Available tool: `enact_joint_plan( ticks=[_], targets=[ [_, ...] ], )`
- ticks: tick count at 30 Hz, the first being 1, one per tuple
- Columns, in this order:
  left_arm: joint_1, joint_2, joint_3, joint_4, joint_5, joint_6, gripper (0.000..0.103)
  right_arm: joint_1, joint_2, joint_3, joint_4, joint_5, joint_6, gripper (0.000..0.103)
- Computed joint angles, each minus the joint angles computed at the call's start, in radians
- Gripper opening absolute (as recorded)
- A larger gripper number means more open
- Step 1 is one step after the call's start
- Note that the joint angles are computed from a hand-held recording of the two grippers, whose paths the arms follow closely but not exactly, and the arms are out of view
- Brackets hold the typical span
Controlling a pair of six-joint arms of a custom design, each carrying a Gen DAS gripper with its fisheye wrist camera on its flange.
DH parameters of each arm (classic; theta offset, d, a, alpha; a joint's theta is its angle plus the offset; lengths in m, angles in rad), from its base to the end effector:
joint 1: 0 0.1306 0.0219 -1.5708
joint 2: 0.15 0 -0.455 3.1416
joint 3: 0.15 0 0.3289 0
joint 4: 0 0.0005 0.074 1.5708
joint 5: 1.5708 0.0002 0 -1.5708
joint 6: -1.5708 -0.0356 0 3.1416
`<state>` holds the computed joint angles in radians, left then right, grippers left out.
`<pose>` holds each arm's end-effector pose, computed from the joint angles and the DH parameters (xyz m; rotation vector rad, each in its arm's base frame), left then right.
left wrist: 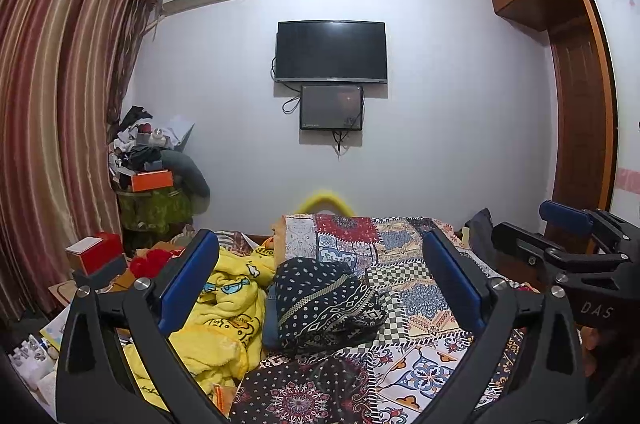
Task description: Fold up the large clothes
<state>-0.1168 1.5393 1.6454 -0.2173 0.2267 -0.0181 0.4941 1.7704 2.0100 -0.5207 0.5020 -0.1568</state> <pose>0.5063 -0.0680 0.6050 0.2835 1.6620 -0.2647 0.5351 0.2682 0.6068 0.0397 1.8160 -0.0044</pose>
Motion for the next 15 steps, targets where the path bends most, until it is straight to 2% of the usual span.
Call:
enact_joint_plan(
  ticks=[6, 15],
  targets=[
    [0.004, 0.01, 0.017, -0.031, 0.029, 0.001, 0.102, -0.001, -0.004, -0.006, 0.007, 0.006, 0.004, 0.087],
    [0.004, 0.009, 0.014, -0.026, 0.038, 0.006, 0.102, -0.006, -0.005, -0.007, 0.001, 0.011, -0.015, 0.088]
  ],
)
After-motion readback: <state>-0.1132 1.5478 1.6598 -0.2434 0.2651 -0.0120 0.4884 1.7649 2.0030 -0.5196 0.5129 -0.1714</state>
